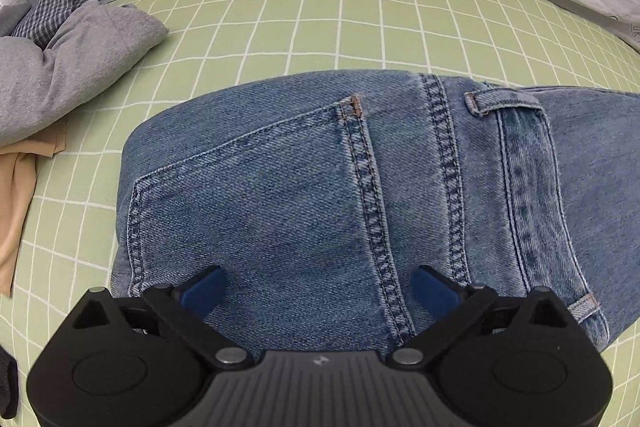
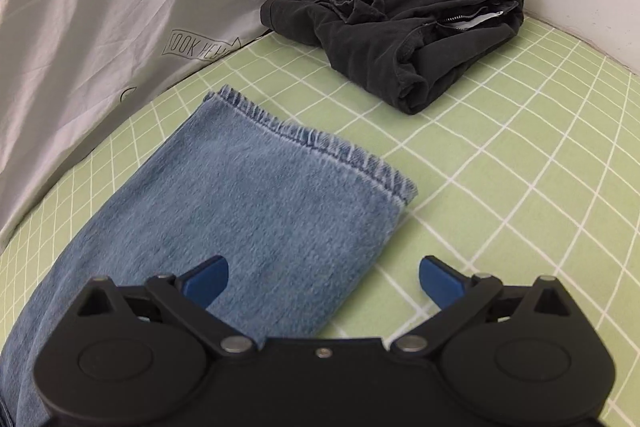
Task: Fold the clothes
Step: 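Grasp the jeans leg hem with the right gripper and lift it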
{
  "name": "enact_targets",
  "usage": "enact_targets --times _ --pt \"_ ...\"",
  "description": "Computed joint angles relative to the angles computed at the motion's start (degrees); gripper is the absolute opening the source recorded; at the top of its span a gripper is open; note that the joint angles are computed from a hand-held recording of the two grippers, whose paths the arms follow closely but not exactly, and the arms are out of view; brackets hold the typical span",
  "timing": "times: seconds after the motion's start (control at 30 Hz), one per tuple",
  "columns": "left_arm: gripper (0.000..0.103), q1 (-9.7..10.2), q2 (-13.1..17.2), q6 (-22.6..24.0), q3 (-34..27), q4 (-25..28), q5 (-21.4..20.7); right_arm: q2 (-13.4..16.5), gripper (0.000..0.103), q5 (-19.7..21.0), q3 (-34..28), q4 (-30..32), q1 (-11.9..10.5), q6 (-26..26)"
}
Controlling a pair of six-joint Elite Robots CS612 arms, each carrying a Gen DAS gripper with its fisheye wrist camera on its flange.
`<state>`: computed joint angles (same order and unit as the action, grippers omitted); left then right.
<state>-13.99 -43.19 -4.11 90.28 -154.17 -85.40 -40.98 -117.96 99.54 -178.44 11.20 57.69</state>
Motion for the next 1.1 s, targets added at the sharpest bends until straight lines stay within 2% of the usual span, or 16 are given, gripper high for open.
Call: enact_targets --times 0.2,0.3,0.4,0.43,0.5,0.53,0.57,0.63,0.8,0.87,0.9,1.0,1.1 --pt "0.103 0.47 0.41 -1.23 -1.03 2.17 -1.21 1.44 0.103 -1.86 -1.90 -0.11 -0.88 -1.36" --pt "0.103 0.53 0.45 -1.94 -1.16 2.60 -1.46 1.69 0.102 -1.42 -2.48 -0.36 -1.02 -1.28" --pt "0.103 0.70 0.65 -2.36 -1.43 2.81 -1.90 2.35 0.091 1.90 -1.43 -8.71 -1.61 -1.06" --pt "0.103 0.78 0.76 -2.48 -1.57 2.90 -2.08 2.66 0.084 3.54 -0.81 -12.56 -1.97 0.09" --pt "0.103 0.88 0.95 -2.61 -1.79 2.94 -2.28 3.44 0.068 6.80 0.36 -19.70 -2.89 6.25" --pt "0.103 0.92 1.03 -2.64 -1.88 2.91 -2.31 3.98 0.052 9.72 0.93 -23.23 -3.57 9.83" --pt "0.103 0.95 1.12 -2.67 -1.96 2.88 -2.34 4.61 0.047 12.60 1.42 -26.86 -4.28 13.53" --pt "0.103 1.00 1.25 -2.83 -2.11 2.85 -2.35 6.10 0.047 14.27 1.63 -32.55 -4.67 19.31" --pt "0.103 0.91 1.31 -3.87 -2.43 3.69 -2.18 7.71 0.046 16.97 0.64 -36.38 -4.98 22.70" --pt "0.103 0.92 1.30 -4.59 -2.79 4.77 -2.32 7.92 0.026 17.84 0.39 -36.02 -5.13 24.66" --pt "0.103 1.00 1.46 -4.54 -3.25 5.49 -2.54 8.22 0.024 18.15 0.34 -36.82 -5.22 25.72" --pt "0.103 1.19 1.78 -4.58 -4.18 6.92 -3.11 10.26 0.019 16.70 0.15 -45.11 -4.85 31.69" --pt "0.103 1.09 1.72 -5.16 -3.30 4.57 -2.70 12.86 0.018 15.82 -1.28 -54.83 -4.12 40.03"
